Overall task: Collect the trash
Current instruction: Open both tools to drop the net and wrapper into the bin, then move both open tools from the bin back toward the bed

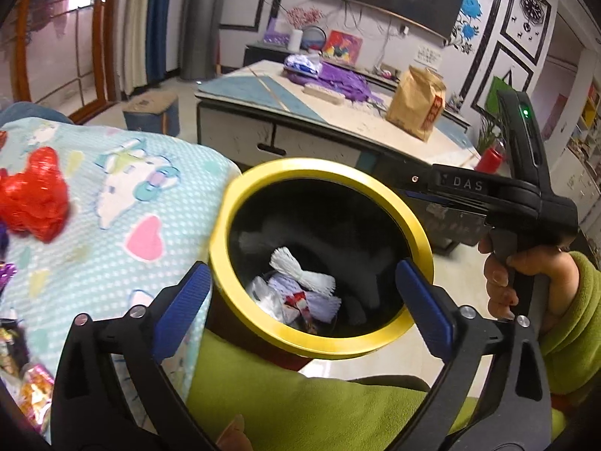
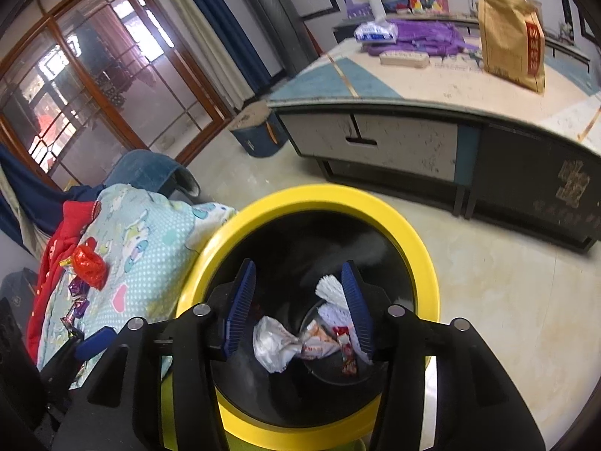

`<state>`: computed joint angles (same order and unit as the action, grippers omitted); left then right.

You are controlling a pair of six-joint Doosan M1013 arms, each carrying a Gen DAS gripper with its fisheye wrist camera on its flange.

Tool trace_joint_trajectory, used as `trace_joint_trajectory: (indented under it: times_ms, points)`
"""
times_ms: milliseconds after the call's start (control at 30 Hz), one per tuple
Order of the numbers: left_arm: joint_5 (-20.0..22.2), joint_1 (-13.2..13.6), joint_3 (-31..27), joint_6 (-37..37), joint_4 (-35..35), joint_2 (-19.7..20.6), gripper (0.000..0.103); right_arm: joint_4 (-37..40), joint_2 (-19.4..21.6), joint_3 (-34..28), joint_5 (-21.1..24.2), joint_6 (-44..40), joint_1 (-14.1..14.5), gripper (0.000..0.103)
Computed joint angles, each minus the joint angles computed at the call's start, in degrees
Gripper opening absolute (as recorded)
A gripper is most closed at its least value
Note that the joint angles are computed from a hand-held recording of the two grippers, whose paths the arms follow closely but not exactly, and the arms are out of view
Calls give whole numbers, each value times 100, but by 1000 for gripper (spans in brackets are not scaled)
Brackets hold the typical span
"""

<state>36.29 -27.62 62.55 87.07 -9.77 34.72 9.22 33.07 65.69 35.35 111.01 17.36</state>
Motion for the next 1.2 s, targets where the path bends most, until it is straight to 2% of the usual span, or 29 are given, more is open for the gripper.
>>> trace_joint_trajectory:
  times_ms: [300, 533, 900, 1200]
  points:
    - [-533, -1, 323, -710, 693, -261, 92, -302, -118, 100, -524, -161, 147, 60]
    - [-888, 21, 677, -1896, 1732, -516, 92, 63, -102, 26, -650, -873, 263, 64]
    - [-1023, 67, 1049, -4378, 3958, -843, 92, 1027, -54, -141, -668, -2203, 420, 70]
    - [-927, 131, 1261, -5756, 5133, -1033, 92, 1615, 20, -398, -663, -3182, 563, 74]
